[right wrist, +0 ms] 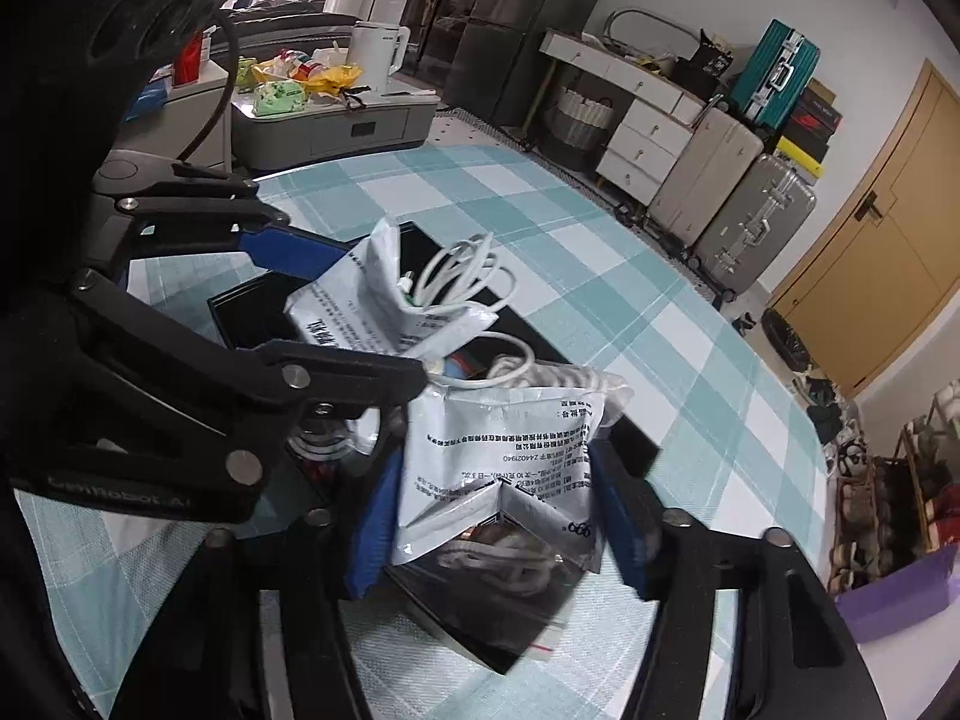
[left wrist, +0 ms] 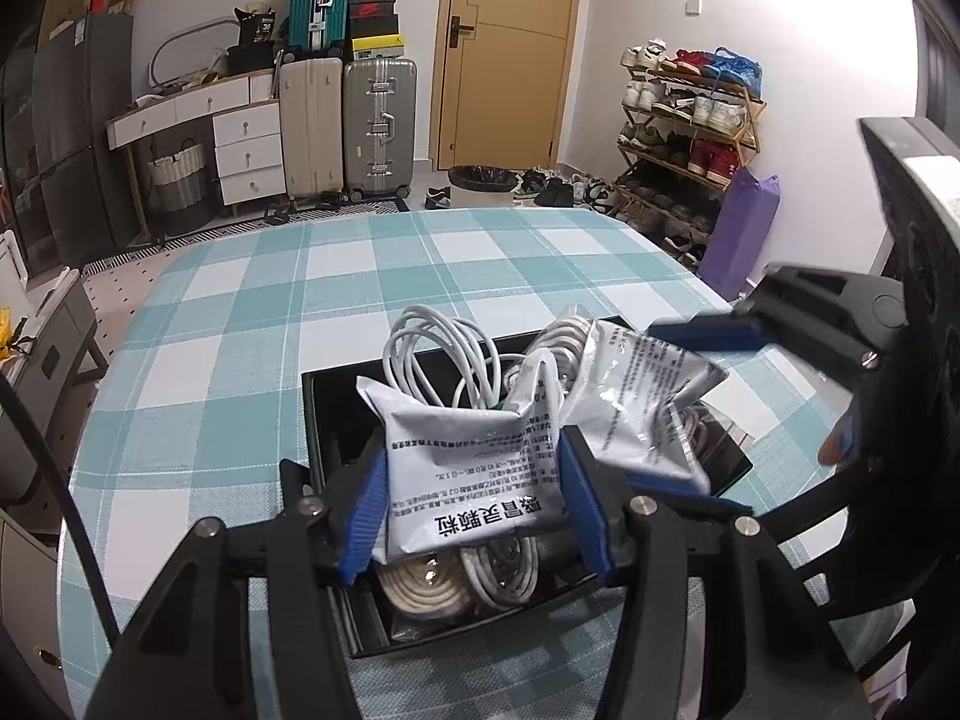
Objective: Organize soft objects
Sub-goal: 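Lower the sachets into the box and open both grippers, then withdraw both grippers from the black box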
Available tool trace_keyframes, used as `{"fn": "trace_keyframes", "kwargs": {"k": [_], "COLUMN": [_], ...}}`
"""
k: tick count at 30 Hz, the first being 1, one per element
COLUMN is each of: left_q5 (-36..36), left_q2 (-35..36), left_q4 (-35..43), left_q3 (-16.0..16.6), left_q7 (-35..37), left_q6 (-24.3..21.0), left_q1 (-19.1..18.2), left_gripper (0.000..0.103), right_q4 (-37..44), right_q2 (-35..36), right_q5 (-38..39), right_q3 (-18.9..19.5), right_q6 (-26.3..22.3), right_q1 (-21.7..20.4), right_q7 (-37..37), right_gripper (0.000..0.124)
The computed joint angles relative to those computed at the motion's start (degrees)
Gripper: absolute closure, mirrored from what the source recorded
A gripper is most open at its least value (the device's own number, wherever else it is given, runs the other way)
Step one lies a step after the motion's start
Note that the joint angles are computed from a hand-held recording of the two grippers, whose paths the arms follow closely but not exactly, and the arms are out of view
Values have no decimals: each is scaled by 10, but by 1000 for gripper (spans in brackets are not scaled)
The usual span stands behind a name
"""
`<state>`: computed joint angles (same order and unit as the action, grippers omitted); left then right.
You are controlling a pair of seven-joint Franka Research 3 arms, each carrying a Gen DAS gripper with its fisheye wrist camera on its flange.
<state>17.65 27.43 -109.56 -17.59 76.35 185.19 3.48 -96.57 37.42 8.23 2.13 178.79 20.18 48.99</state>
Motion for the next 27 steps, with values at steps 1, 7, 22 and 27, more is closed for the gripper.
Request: {"fn": "trace_keyframes", "kwargs": {"k": [1, 7, 22, 27], "left_q5": [0, -2, 33, 43], "left_q2": [1, -6, -47, -66], "left_q4": [0, -9, -66, -95], "left_q3": [-7, -21, 47, 62], "left_q7": [2, 16, -26, -42], "left_q6": [-3, -7, 64, 90], "left_q1": [6, 20, -25, -32], "left_gripper": [47, 36, 14, 5], "right_q4": [-6, -42, -115, -147], "right_q2": [-3, -25, -53, -62], "right_q5": [1, 24, 37, 10], "right_q3": [1, 57, 136, 178], "right_q6": [8, 29, 110, 149], "right_q1": [-1, -55, -128, -172], "right_q7": [0, -27, -15, 13], "right_gripper": [45, 36, 26, 23]}}
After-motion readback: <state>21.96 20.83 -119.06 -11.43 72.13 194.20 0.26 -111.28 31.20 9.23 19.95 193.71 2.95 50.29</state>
